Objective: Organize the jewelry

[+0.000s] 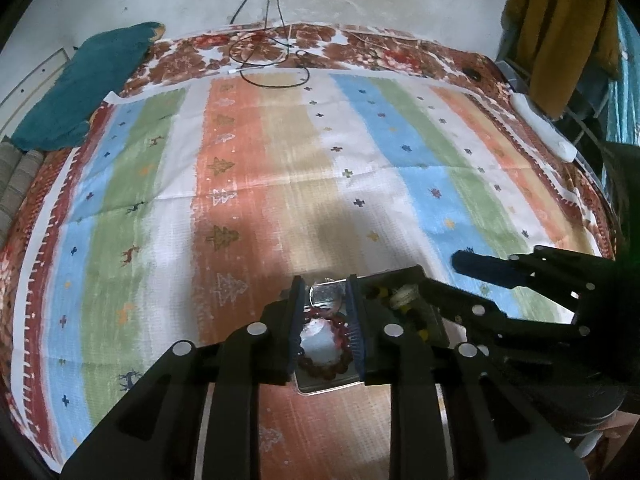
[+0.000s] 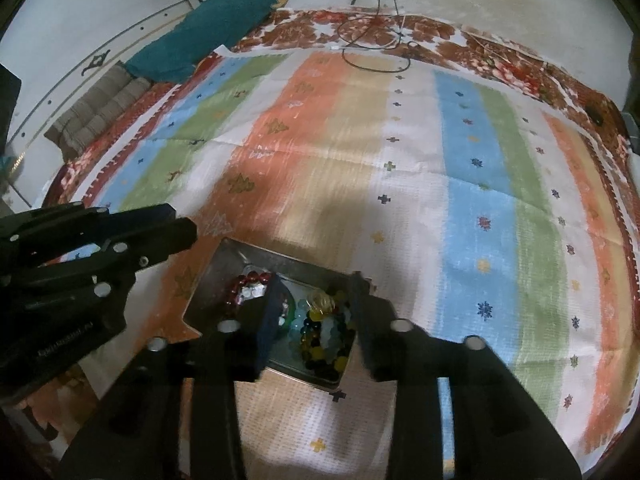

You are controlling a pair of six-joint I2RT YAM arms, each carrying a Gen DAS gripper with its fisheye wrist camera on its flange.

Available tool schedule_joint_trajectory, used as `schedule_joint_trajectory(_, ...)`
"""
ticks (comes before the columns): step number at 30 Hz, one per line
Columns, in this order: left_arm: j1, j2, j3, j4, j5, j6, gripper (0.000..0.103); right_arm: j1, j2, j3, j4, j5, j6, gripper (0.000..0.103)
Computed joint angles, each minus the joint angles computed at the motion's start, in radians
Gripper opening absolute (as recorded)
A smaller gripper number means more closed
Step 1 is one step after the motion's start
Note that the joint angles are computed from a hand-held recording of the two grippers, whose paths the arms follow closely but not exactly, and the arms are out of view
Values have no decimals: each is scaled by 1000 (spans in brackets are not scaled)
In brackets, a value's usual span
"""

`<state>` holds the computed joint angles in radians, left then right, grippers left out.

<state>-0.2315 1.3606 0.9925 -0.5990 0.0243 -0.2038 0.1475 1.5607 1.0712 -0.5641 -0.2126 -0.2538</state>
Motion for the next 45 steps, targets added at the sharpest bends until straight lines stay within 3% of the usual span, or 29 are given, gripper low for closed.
schedule_joint_trajectory(19,-9,-156,-93,-41,3,-34,47,-90,-177,-115,-19,-49,-22,53)
schedule_joint_trajectory(23,-33,-196,-109,-66,-11,-34,51,-123,-228,-141,-31,-100,-25,55)
schedule_joint_trajectory(45,-134,-490,-251,-154,-70,-98,78,-197,-502,-291,-49,-159,-74,82)
